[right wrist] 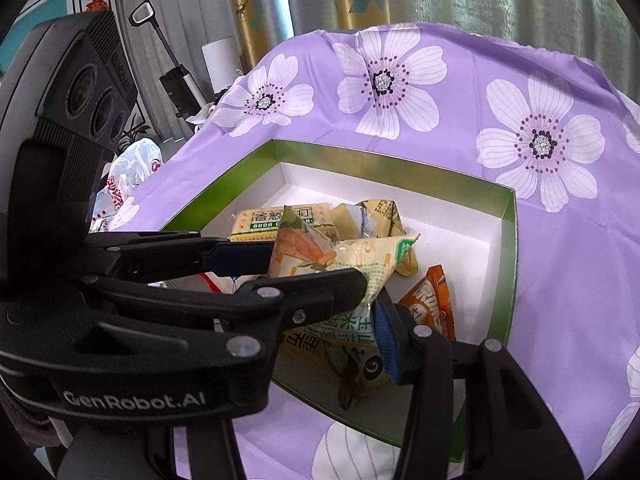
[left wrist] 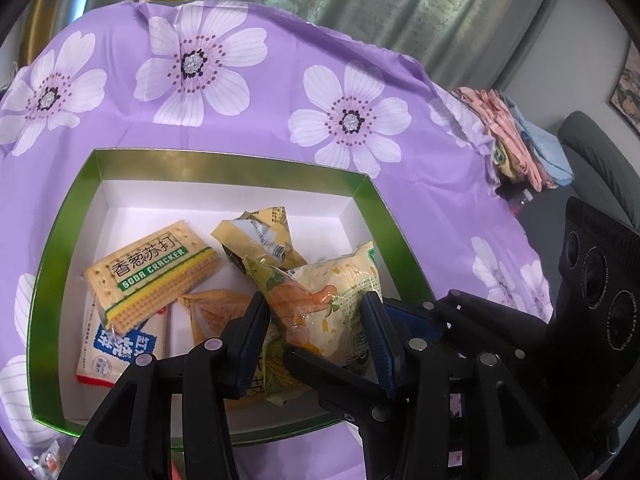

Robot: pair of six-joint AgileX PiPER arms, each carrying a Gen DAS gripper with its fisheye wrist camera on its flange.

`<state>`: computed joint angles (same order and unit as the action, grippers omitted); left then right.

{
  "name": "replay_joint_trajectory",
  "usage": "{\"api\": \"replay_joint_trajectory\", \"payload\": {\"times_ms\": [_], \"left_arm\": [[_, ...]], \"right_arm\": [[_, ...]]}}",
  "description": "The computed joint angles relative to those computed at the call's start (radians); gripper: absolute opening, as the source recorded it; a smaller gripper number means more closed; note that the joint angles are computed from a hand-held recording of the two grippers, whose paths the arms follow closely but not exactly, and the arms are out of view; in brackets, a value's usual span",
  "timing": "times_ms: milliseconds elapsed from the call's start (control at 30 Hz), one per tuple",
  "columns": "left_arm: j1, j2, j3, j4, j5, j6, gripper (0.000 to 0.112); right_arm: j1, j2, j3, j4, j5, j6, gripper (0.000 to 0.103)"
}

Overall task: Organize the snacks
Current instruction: 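Lower the chip bag into the box and open the right gripper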

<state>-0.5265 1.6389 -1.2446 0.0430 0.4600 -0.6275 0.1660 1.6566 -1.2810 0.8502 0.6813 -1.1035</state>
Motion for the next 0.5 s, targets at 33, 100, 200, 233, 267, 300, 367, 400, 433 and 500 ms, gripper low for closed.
{"api": "replay_joint_trajectory", "payload": {"times_ms": [33, 100, 200, 233, 267, 300, 367, 400, 433, 500], "left_arm": [[0.001, 0.003, -0.003, 0.002, 0.003, -0.005, 0.047], [0.004, 0.004, -0.002, -0.001, 0.003, -0.007, 0.047], [0.002, 0.005, -0.004, 0.012, 0.009, -0.018, 0.047], [0.002, 0.005, -0.006, 0.012, 0.011, -0.019, 0.047], [0.003, 0.005, -0.007, 0.012, 0.012, -0.020, 0.047], [0.002, 0.005, -0.008, 0.023, 0.017, -0.030, 0.048], [-0.005, 0.008, -0.014, 0.078, 0.039, -0.088, 0.053], [-0.003, 0.005, -0.009, 0.085, 0.040, -0.100, 0.056], [-0.001, 0.002, -0.004, 0.087, 0.037, -0.108, 0.056], [0.004, -0.004, 0.003, 0.086, 0.039, -0.117, 0.066]], "right_arm": [[0.001, 0.000, -0.001, -0.003, 0.001, 0.003, 0.051], [0.004, 0.001, -0.004, -0.008, 0.001, 0.010, 0.051], [0.007, 0.001, -0.005, -0.015, -0.001, 0.016, 0.051], [0.007, 0.000, -0.005, -0.016, -0.001, 0.016, 0.051], [0.007, 0.000, -0.004, -0.016, -0.002, 0.017, 0.051], [0.007, -0.001, -0.003, -0.015, -0.002, 0.016, 0.051], [0.006, -0.001, -0.004, -0.015, 0.000, 0.017, 0.053], [0.006, -0.001, -0.003, -0.014, -0.001, 0.017, 0.054], [0.005, -0.004, 0.001, -0.009, -0.005, 0.013, 0.058], [0.006, -0.014, 0.014, 0.000, -0.020, 0.001, 0.061]]}}
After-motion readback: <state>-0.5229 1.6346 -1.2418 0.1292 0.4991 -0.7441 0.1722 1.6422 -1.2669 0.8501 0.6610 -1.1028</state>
